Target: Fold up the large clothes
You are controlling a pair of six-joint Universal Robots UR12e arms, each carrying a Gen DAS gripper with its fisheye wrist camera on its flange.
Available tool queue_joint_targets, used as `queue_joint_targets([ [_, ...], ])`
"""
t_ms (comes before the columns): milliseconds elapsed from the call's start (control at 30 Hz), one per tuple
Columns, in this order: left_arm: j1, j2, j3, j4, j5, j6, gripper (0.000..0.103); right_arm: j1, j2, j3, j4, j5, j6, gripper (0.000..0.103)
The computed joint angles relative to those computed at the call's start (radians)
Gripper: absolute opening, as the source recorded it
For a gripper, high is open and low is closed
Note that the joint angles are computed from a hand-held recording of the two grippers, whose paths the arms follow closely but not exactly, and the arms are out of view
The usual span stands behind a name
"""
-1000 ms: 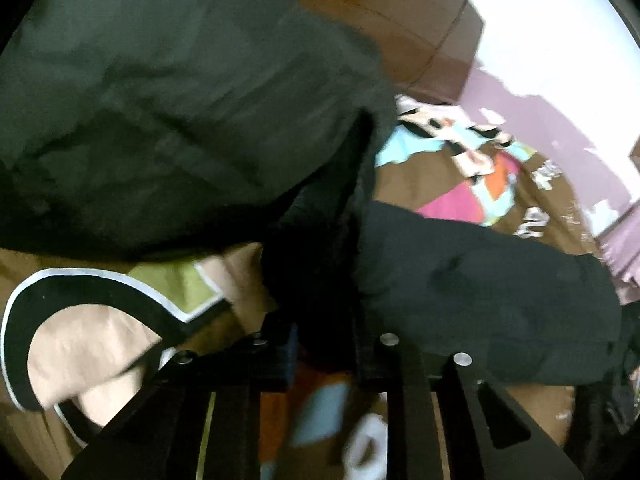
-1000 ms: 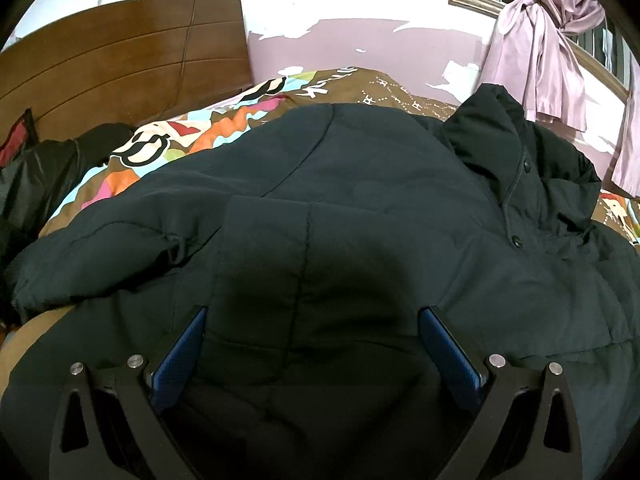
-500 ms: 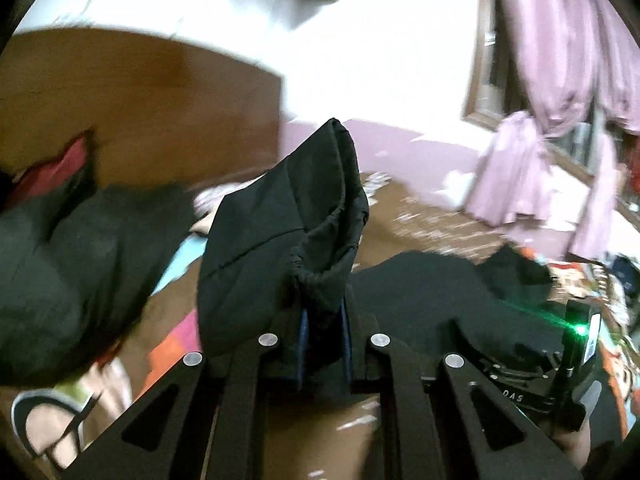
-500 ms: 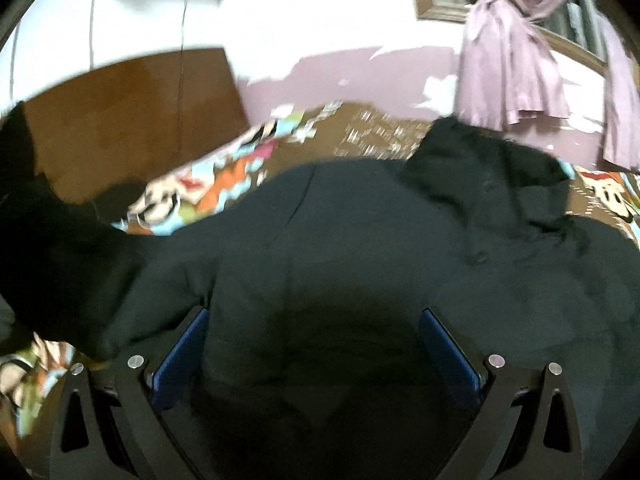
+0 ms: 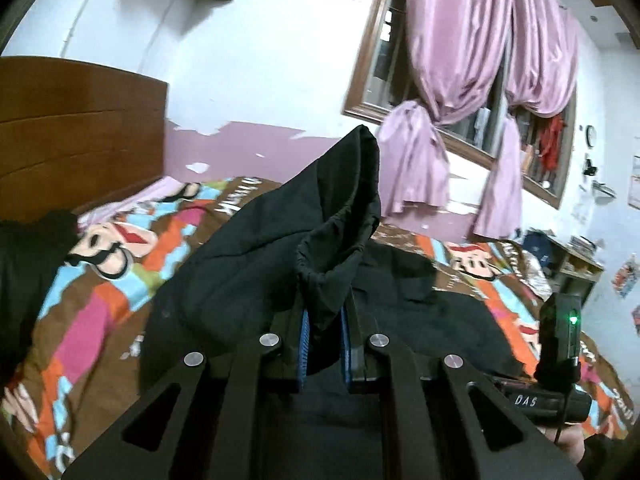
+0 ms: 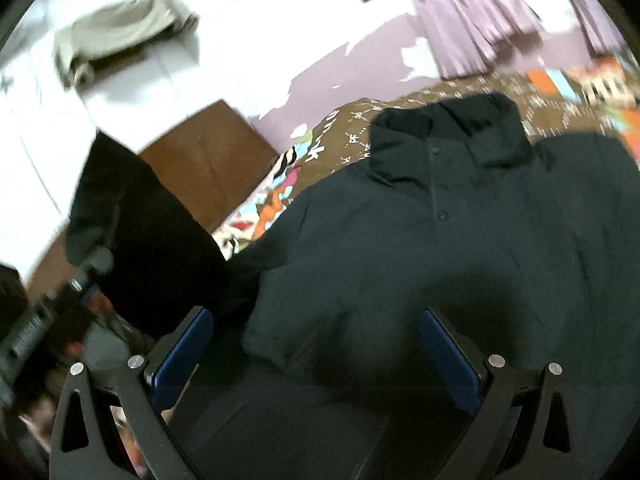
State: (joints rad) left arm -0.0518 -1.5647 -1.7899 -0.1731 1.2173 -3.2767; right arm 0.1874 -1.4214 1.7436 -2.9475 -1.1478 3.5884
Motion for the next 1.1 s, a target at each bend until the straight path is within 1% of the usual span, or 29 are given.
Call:
queue_joint_targets([
  [100,-0.020,-0.012,0.017,-0.037,-0.041,0.031,0.010,-0.049,-0.009,0.042,-0.119,0.100,0.143,0.103],
  [167,-0.041,-0.022,0.029,-0.090,-0.063,0.076,0.010,-0.075,-0.013,0.064,-0.198,0.139,0.236,0.103],
  [233,-0.063,-0.026,0.021,-0.132,-0.074,0.112,0.010,-0.094,-0.020,0.079,-0.250,0.155,0.289,0.103],
  [267,-0.074,-0.032,0.025,-0.167,-0.079,0.142,0.010,-0.102,-0.022,0.085,-0.272,0.164,0.309,0.103],
  [333,-0.092,-0.039,0.028,-0.214,-0.080,0.181,0.010,-0.110,-0.027,0.090,-0.275,0.175,0.321,0.103],
  [433,-0.116,-0.052,0.036,-0.284,-0.076,0.245,0.010,-0.110,-0.030,0.089,-0.231,0.179,0.300,0.103],
  [467,-0.122,-0.054,0.032,-0.293,-0.073,0.268,0.010,-0.108,-0.029,0.087,-0.213,0.176,0.292,0.101],
  [500,-0.127,-0.054,0.025,-0.294,-0.077,0.292,0.010,-0.105,-0.030,0.088,-0.189,0.171,0.282,0.095],
  [533,-0.129,-0.054,0.020,-0.298,-0.081,0.318,0.010,-0.102,-0.030,0.095,-0.176,0.170,0.277,0.091],
  [567,-0.133,-0.053,0.017,-0.302,-0.082,0.342,0.010,-0.100,-0.028,0.093,-0.155,0.176,0.275,0.081],
  [600,-0.137,-0.051,0.009,-0.308,-0.083,0.370,0.010,-0.098,-0.025,0.094,-0.142,0.179,0.274,0.063],
  [633,-0.141,-0.051,0.002,-0.312,-0.084,0.391,0.010,-0.094,-0.024,0.091,-0.112,0.177,0.266,0.052],
  [667,-0.143,-0.050,-0.001,-0.321,-0.088,0.414,0.010,-0.088,-0.027,0.085,-0.056,0.165,0.243,0.031],
  [700,-0.146,-0.050,-0.006,-0.328,-0.090,0.431,0.010,-0.083,-0.032,0.079,-0.010,0.147,0.219,0.016],
  [733,-0.149,-0.052,-0.007,-0.339,-0.085,0.442,0.010,-0.074,-0.040,0.073,0.042,0.107,0.183,0.012],
  [767,-0.151,-0.055,0.000,-0.362,-0.077,0.448,0.011,-0.066,-0.046,0.065,0.082,0.077,0.139,0.010],
  [800,-0.150,-0.056,-0.003,-0.365,-0.081,0.447,0.012,-0.062,-0.049,0.063,0.092,0.067,0.110,0.009],
  [833,-0.144,-0.056,-0.002,-0.370,-0.100,0.444,0.012,-0.058,-0.052,0.059,0.096,0.052,0.077,0.008],
  [867,-0.135,-0.055,-0.004,-0.357,-0.126,0.432,0.016,-0.054,-0.057,0.053,0.098,0.033,0.037,0.008],
  [900,-0.122,-0.054,-0.006,-0.343,-0.167,0.422,0.017,-0.049,-0.061,0.049,0.095,0.013,0.009,0.007],
  [933,-0.114,-0.052,-0.006,-0.334,-0.187,0.420,0.021,-0.044,-0.066,0.044,0.092,-0.016,-0.019,0.007],
  [967,-0.110,-0.047,-0.007,-0.324,-0.191,0.418,0.029,-0.042,-0.070,0.037,0.090,-0.041,-0.044,0.007],
  [1033,-0.099,-0.040,-0.011,-0.290,-0.205,0.412,0.036,-0.045,-0.084,0.031,0.089,-0.084,-0.078,0.007],
  [1100,-0.089,-0.037,-0.010,-0.266,-0.209,0.397,0.037,-0.050,-0.100,0.030,0.091,-0.141,-0.106,0.007],
])
